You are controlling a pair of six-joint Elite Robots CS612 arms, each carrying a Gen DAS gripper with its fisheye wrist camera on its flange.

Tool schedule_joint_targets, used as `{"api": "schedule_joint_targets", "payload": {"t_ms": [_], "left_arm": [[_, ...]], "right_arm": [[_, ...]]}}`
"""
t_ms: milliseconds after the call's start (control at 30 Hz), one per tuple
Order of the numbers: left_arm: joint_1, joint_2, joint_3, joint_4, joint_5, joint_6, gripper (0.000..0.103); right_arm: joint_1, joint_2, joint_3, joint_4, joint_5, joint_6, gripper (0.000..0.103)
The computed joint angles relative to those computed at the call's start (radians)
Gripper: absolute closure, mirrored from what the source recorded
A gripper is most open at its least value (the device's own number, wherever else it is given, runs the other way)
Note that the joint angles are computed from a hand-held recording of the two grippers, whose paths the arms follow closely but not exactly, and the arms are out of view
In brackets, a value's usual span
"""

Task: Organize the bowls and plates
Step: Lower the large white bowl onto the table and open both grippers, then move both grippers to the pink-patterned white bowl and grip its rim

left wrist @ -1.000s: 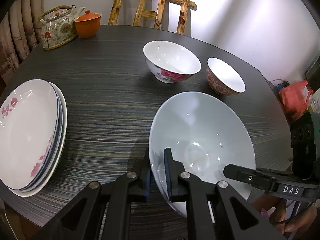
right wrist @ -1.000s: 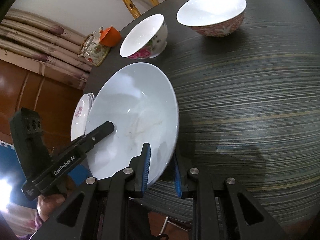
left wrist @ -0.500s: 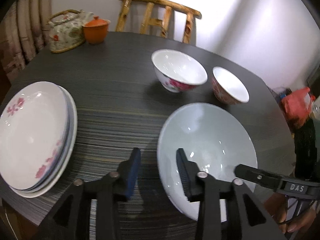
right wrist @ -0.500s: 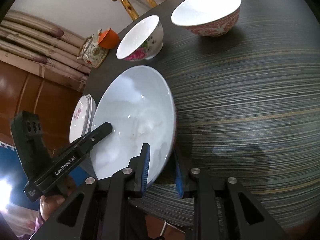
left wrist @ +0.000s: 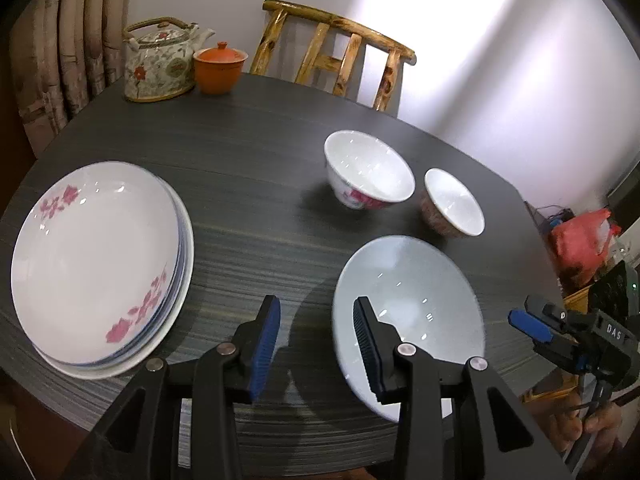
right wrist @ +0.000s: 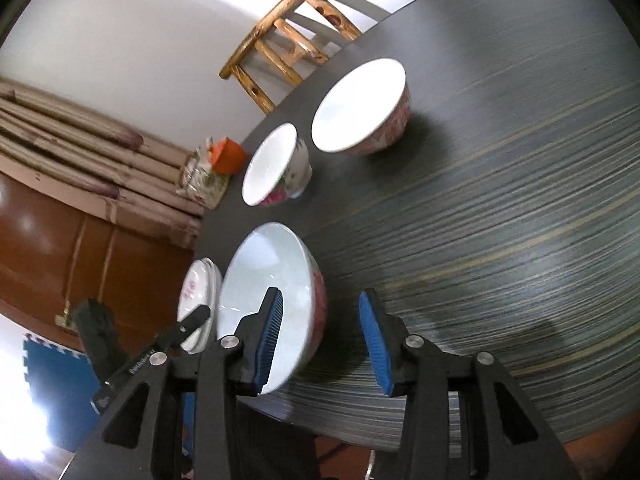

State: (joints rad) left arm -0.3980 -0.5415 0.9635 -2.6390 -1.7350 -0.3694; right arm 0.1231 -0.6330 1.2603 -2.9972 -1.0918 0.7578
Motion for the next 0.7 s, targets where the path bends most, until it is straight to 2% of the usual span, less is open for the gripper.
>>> {"api": "schedule_joint_targets", "payload": {"t_ms": [200, 367, 600, 700], "left_arm": [[0.009, 0.043, -0.119, 0.077, -0.062, -0.009, 0.062], [0.017, 0.105, -0.257, 0.162, -0.101, -0.034, 0.061], [0.03, 0.228, -0.508, 0.301, -0.13, -0.063, 0.061], [0.036, 0.315, -0.685, 0.412, -0.15, -0.074, 0.061]], "right_arm": [[-0.008, 0.029, -0.081, -0.018, 0.08, 0.034, 0.064], [-0.012, 0.108, -0.232, 0.024, 0.184, 0.114, 0.065], [-0.001, 0.19, -0.42, 0.188, 0.173, 0.083, 0.066], [0.0, 0.215, -0.474, 0.246, 0.164, 0.077, 0.066]]}}
